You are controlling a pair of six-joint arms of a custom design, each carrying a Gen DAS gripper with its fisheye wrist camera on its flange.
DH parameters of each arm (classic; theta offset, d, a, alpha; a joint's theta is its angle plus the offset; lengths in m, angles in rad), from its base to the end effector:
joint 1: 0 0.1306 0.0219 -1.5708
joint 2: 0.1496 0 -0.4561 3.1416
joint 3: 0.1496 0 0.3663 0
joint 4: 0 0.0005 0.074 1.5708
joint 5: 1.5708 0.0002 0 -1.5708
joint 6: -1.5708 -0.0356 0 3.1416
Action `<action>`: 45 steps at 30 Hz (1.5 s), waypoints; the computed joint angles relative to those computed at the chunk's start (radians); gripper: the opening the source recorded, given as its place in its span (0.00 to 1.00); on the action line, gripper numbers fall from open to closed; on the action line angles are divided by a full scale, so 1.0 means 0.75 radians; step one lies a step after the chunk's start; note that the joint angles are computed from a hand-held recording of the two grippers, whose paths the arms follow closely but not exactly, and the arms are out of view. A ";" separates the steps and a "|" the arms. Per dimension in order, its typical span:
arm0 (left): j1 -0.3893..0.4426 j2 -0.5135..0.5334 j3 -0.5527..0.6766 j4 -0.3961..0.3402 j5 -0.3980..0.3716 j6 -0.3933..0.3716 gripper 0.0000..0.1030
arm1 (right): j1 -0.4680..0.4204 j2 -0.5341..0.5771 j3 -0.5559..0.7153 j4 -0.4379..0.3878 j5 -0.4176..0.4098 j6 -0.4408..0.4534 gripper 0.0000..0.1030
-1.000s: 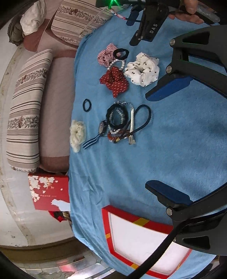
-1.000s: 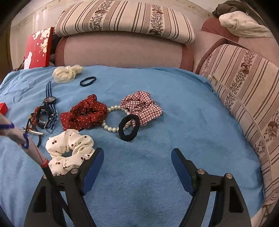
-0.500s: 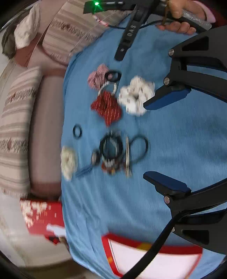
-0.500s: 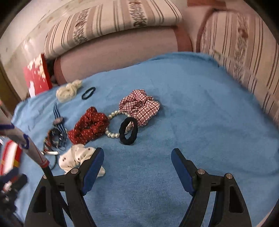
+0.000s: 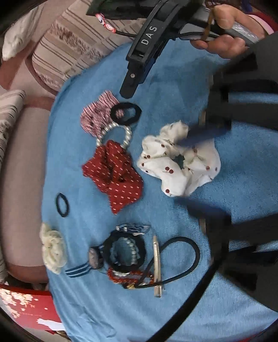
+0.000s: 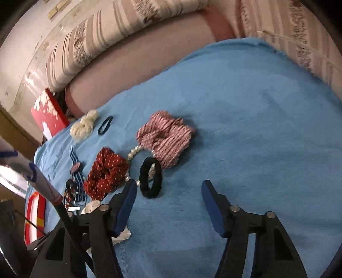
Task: Organize jewelry
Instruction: 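Grasp the white polka-dot scrunchie with the left tool while the right tool grasps a black hair tie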
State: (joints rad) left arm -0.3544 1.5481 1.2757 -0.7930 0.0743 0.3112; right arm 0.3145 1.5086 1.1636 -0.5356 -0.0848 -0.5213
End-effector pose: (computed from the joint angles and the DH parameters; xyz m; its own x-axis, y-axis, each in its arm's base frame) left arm 0.4540 -0.1713 0.3886 -0.8975 0.0065 -0.4410 0.1103 0.9714 -0.2101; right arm 0.4519 0.1496 0.3765 -0.8149 0.2567 -0.5196 0.0534 0.9260 0.3737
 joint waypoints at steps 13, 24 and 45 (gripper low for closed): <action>0.099 -0.257 -0.146 0.036 0.020 0.011 0.04 | 0.067 0.006 0.020 -0.007 0.009 0.064 0.07; 0.490 -0.457 -0.229 0.050 0.017 -0.073 0.04 | 0.241 -0.059 0.019 -0.008 -0.010 0.015 0.07; 1.256 -0.118 -0.002 0.100 0.010 -0.181 0.05 | 0.783 0.714 1.207 -0.582 -0.007 0.146 0.07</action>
State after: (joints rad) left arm 0.5873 1.4598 1.2741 -0.7183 0.0820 0.1751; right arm 0.9014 2.0441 2.0689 -0.9723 -0.0898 -0.4119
